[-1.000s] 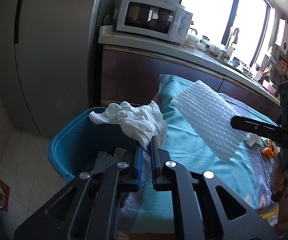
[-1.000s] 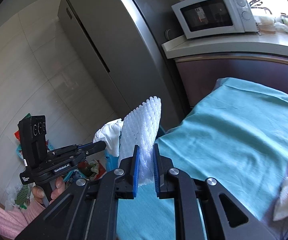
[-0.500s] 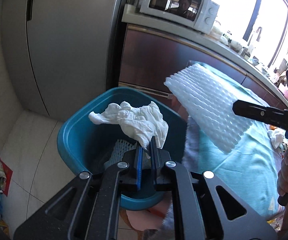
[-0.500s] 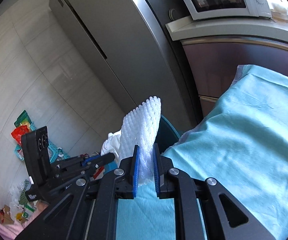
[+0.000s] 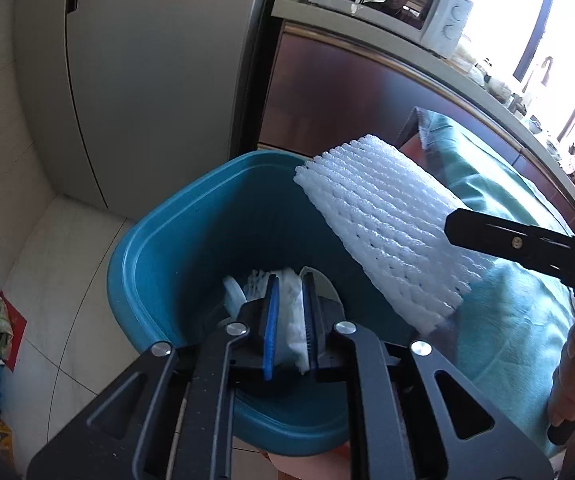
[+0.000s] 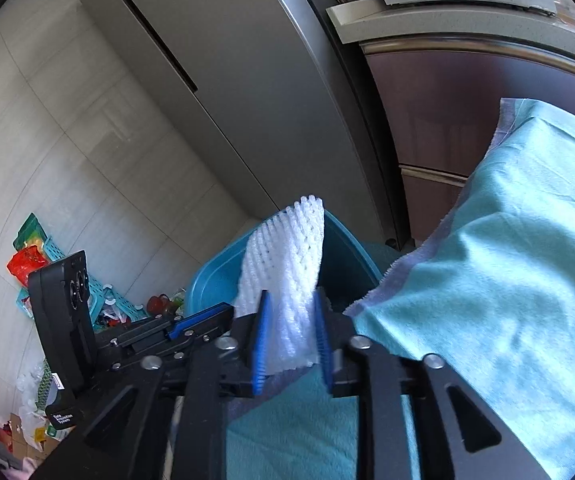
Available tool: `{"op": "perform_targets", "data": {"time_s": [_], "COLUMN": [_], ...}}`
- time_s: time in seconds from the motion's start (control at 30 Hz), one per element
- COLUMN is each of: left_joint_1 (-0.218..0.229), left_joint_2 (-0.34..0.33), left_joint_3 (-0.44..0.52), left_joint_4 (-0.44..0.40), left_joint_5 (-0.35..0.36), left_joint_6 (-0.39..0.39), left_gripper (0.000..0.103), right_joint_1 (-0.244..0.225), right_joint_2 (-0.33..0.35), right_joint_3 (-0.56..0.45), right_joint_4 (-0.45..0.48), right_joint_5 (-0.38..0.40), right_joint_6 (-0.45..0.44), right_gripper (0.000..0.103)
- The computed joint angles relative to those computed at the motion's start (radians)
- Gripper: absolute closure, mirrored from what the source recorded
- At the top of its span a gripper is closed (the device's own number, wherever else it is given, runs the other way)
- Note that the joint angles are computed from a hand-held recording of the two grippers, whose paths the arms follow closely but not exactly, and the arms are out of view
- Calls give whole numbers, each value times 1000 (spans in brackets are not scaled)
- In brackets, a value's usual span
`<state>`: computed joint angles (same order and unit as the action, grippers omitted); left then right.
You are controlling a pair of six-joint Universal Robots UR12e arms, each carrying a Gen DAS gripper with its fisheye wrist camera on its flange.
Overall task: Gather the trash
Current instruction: 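Carry the tissue and foam net to the teal bin and open both tools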
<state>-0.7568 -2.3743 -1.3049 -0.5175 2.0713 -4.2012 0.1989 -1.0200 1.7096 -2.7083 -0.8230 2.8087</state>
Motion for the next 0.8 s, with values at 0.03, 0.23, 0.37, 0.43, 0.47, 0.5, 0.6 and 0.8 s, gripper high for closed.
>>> {"op": "perform_targets", "data": {"time_s": [0.03, 0.23, 0.37, 0.43, 0.47, 0.5, 0.6, 0.8], "left_joint_1": [1, -8, -19, -28, -31, -35, -50, -81], "left_joint_2": [-3, -17, -8, -9, -6, -7, -14, -55], "left_joint_3": [4, 29, 18, 26, 26, 31, 54, 139], "left_joint_4": [-4, -35, -23, -21, -17, -12, 15, 126], "left_joint_5": [-2, 16, 47, 71, 82, 92, 125, 121], "left_joint_6": [-6, -35, -39, -31, -24, -15, 30, 199], "left_gripper": [91, 90, 90, 87, 86, 85, 79, 65], "right_joint_1": [0, -10, -20, -28, -33, -38, -59, -125], "right_joint_2": [0, -4, -10, -14, -22, -29, -54, -114], "right_joint_3": [1, 15, 25, 32, 43, 53, 91, 191], "right_joint_4": [-2, -30, -45, -50, -60, -69, -102, -210], "right_joint_5": [0, 4, 21, 38, 42, 47, 66, 88], "right_joint_6": [0, 2, -9, -29, -38, -44, -59, -54], "right_gripper": [76, 66, 66, 66, 66, 66, 66, 66]}}
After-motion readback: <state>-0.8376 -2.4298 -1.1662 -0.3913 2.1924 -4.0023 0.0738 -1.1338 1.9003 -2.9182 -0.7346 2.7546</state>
